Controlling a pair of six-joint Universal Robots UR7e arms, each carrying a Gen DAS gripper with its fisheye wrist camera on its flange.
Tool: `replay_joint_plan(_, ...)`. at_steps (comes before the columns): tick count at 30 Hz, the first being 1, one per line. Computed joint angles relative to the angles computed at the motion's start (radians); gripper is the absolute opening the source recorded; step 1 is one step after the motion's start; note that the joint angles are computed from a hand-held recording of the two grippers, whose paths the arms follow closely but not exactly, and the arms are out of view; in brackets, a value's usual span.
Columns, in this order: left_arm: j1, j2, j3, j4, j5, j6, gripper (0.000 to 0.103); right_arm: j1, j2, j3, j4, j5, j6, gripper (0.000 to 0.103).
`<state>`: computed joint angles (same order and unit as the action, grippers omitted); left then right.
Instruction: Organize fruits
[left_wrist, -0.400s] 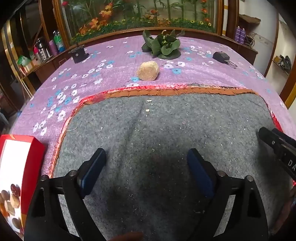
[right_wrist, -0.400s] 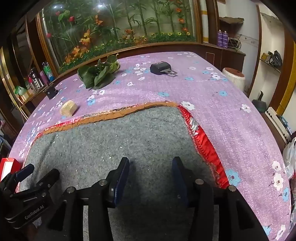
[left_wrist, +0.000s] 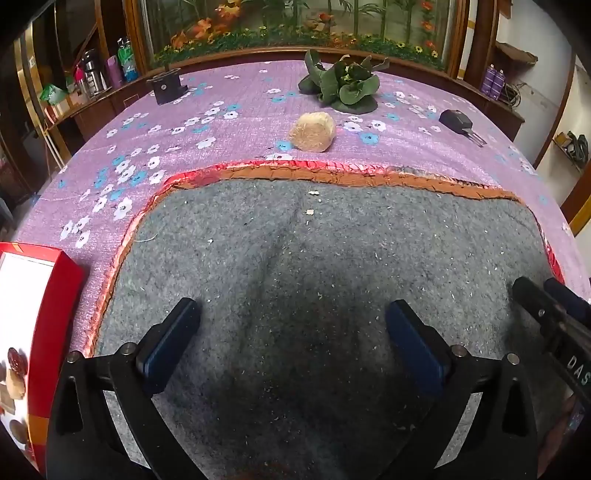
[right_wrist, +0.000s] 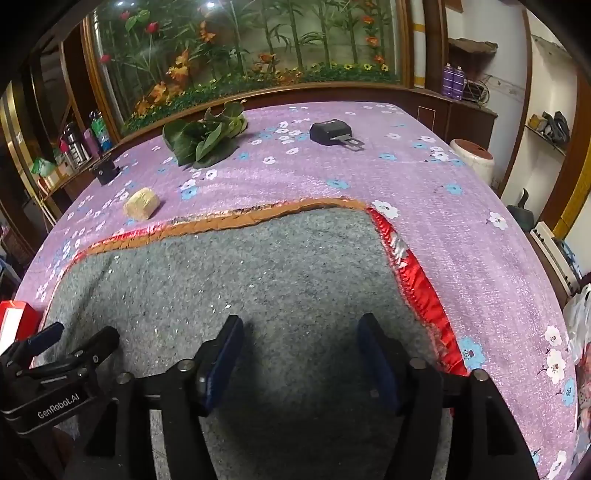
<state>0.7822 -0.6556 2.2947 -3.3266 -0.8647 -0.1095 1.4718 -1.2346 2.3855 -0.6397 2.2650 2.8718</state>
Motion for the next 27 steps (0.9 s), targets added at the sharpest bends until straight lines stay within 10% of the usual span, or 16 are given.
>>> replay_joint_plan(7,-0.013,0.009,0.005,-0.009,0.016,-0.003,0.103,0.104,0.13,-0.104,0.042,0.236,-0.027,0.102)
replay_joint_plan(27,-0.017,0.014,0.004,-0.011,0.021,-0.003,0.103,0.078,0.107,-0.083,0.067,0.181,0.029,0.103)
